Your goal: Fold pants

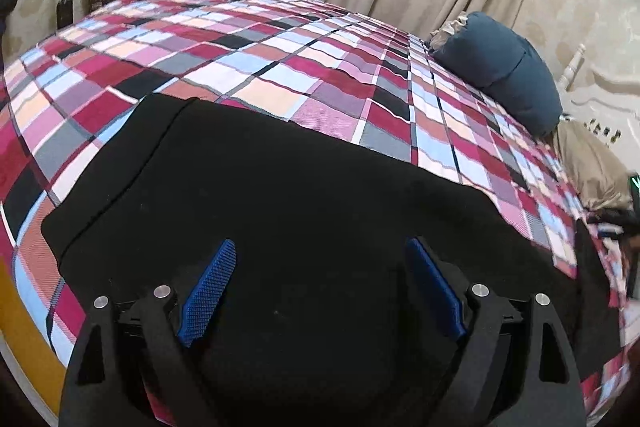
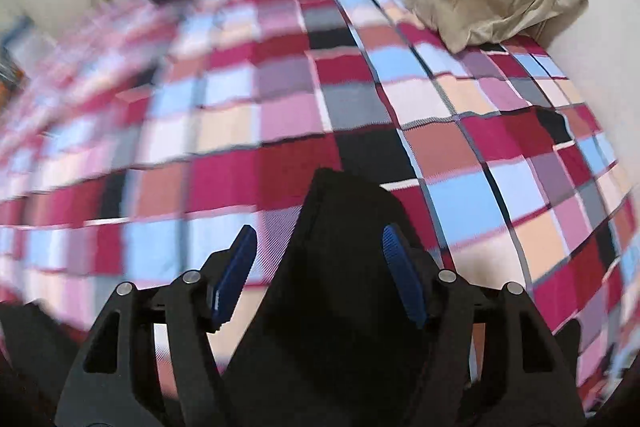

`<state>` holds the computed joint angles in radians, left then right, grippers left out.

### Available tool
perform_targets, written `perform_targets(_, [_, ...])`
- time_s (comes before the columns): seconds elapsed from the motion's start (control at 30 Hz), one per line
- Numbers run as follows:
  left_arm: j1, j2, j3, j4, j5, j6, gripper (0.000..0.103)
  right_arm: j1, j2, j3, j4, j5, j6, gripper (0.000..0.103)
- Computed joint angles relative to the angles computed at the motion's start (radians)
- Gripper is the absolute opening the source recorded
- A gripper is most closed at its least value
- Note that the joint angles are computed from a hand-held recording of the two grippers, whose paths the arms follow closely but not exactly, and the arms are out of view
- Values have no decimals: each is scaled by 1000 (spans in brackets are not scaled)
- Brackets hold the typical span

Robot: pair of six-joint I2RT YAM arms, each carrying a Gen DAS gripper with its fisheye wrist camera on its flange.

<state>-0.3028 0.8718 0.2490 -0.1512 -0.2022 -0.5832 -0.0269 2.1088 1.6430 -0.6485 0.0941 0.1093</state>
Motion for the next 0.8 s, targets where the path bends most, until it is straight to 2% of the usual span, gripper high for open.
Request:
perform_targets(0.07, [-34, 22, 0, 16, -46, -5, 88, 41, 160, 187, -126, 106, 41, 72])
perform_targets(0.13, [-56, 44, 2, 27, -74, -7, 89, 50, 235, 269, -194, 164, 56, 72])
perform_targets(0.2, [-67, 58, 6, 30, -92, -11, 90, 41, 240, 242, -188, 166, 56, 70])
perform_targets(0.23, [-68, 61, 7, 31, -94, -10, 90, 25, 213, 192, -147, 134, 61, 55])
perform_targets(0.27, [-67, 59, 7, 28, -93, -11, 90, 14, 195, 162, -127, 109, 67, 32])
perform_targets(0.3, [-67, 59, 6, 30, -91, -12, 90, -7, 168, 127, -108, 60, 59, 25])
perform_targets(0.33, [-66, 58, 6, 29, -88, -13, 90, -20, 162, 124, -103, 20, 52, 9])
perform_targets(0.37, [-64, 60, 9, 27, -85, -14, 90, -36, 136, 93, -83, -22, 47, 7])
perform_targets(0.47, [-61, 57, 17, 11, -75, -23, 90, -97, -62, -136, 77, -139, 27, 7])
perform_targets(0.6, [-73, 42, 28, -19, -65, -58, 90, -216, -325, -385, 200, -322, 3, 7])
perform_targets(0.67, [-89, 38, 33, -31, -67, -80, 90, -343, -472, -521, 252, -468, -11, 7])
perform_targets(0.8, [-146, 52, 50, -50, -90, -121, 90, -629, -636, -716, 296, -701, -58, 7])
